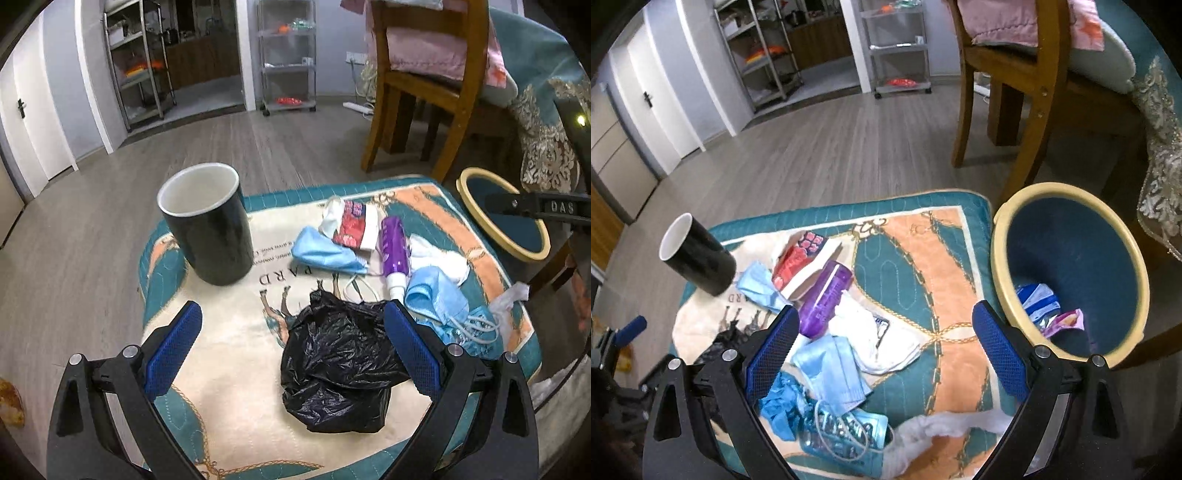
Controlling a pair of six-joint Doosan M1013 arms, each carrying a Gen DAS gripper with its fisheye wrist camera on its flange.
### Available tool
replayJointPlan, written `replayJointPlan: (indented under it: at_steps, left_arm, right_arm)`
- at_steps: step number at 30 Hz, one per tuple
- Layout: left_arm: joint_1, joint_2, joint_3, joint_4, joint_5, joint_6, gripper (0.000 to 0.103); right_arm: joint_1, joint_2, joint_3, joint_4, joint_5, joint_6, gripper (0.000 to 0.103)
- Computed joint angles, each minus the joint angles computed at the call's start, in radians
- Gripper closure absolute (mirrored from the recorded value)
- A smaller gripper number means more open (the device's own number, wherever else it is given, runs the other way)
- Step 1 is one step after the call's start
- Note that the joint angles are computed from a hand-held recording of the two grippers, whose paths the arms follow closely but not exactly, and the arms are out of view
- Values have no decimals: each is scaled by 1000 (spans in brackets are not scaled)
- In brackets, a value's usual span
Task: Collect trash
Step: 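Move both grippers back over the remaining trash on the cushion, then grasp the black plastic bag with the left gripper while the right grasps the purple bottle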
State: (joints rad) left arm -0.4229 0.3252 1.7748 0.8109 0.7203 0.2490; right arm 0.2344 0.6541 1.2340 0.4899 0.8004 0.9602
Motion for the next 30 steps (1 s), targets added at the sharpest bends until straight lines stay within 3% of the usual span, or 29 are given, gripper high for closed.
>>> replayJointPlan:
  at_steps: [11,16,18,23,27,30]
  left_arm:
    - [30,67,-43,-157,-31,184,6]
    - [40,94,-63,-229,-40,254,7]
    - [46,101,-68,-260,-47,277,12]
    - [60,113,-75,-320,-66,327,39]
    - [68,116,-76,-350,-88,345,51]
    - [64,118,-81,-334,-80,348,68]
  right_arm:
    - [10,66,-72,-141,39,124,9]
    - [10,85,-95,-136,51,128,9]
    - [11,89,-101,-129,57,126,9]
    - [19,96,-110,-113,68,83,9]
    - [21,103,-118,-92,85,71,9]
    - [24,103,-119,-77,88,57,9]
